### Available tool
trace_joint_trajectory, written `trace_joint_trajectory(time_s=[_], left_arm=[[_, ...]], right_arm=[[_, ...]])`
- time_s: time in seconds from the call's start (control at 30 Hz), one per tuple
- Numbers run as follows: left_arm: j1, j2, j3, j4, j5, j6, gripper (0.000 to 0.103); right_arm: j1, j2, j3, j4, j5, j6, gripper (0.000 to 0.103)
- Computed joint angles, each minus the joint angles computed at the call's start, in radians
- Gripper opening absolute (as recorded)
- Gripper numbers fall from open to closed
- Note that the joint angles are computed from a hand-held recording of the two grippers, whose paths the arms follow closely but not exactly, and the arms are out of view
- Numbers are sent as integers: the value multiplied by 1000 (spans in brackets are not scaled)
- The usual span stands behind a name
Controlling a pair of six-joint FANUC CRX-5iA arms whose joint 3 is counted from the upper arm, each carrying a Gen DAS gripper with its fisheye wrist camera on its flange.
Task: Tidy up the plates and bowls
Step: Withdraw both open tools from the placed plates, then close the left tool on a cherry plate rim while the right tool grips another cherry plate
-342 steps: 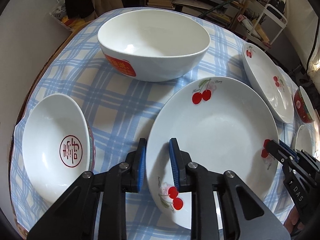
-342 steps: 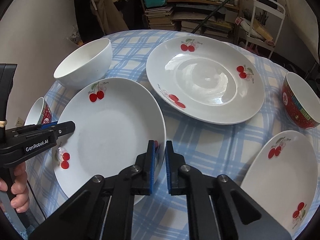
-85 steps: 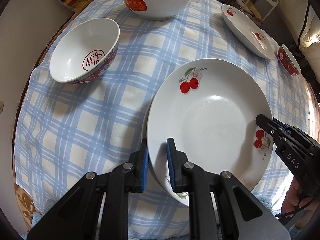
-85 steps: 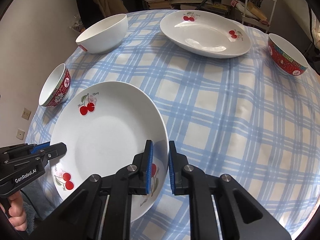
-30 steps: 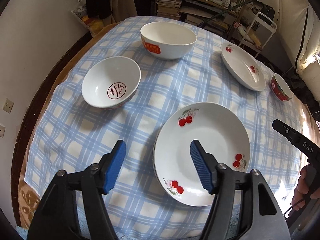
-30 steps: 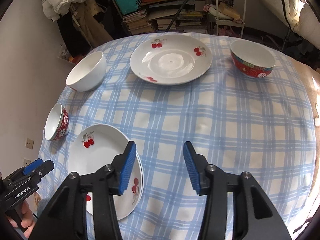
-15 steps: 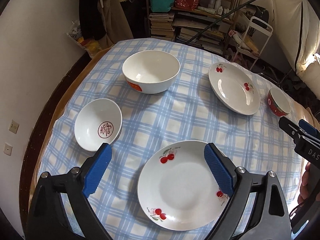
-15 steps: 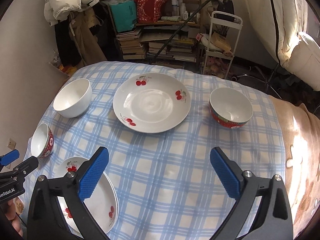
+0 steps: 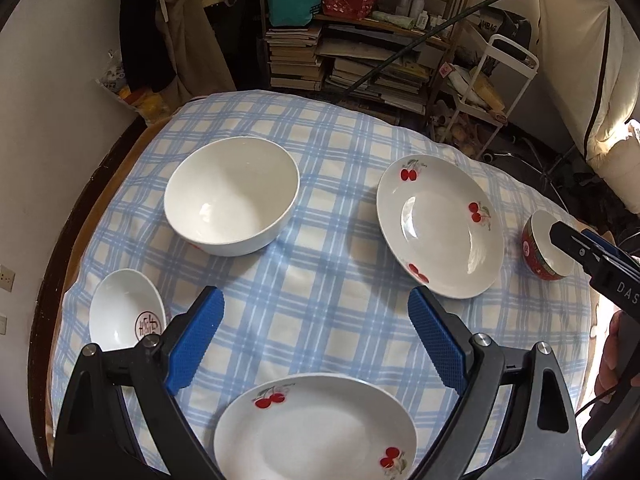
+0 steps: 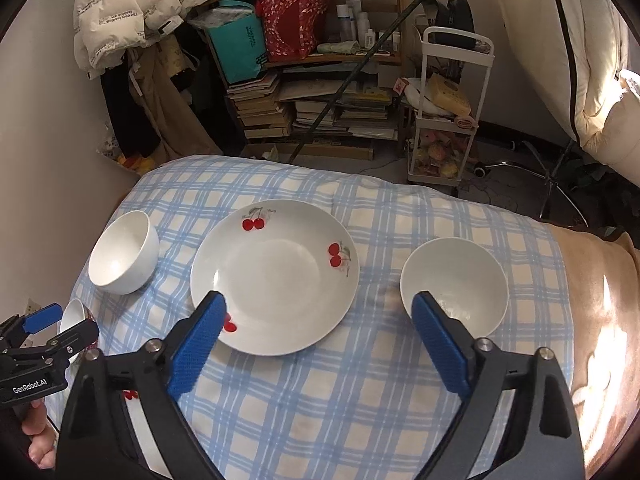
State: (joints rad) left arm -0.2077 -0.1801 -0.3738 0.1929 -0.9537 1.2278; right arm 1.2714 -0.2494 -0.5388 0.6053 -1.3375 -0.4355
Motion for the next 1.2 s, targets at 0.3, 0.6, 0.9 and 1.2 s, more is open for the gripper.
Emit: trace_joint_trajectory(time_s=[0.3, 0.6, 0.9, 1.2], left_arm=[[-83, 141, 78, 37, 33, 18, 92], [-127, 259, 148, 30, 35, 67, 92], [-140, 336, 176, 28, 21, 105, 91], [-144, 384, 179, 44, 19, 71, 76]], right_arm=[[-168, -3, -43, -61, 171, 182, 47], [-278, 48, -51, -78, 260, 265, 43], [-363, 85, -36, -163, 324, 357, 31], [-395, 112, -32, -219, 352, 396, 20]])
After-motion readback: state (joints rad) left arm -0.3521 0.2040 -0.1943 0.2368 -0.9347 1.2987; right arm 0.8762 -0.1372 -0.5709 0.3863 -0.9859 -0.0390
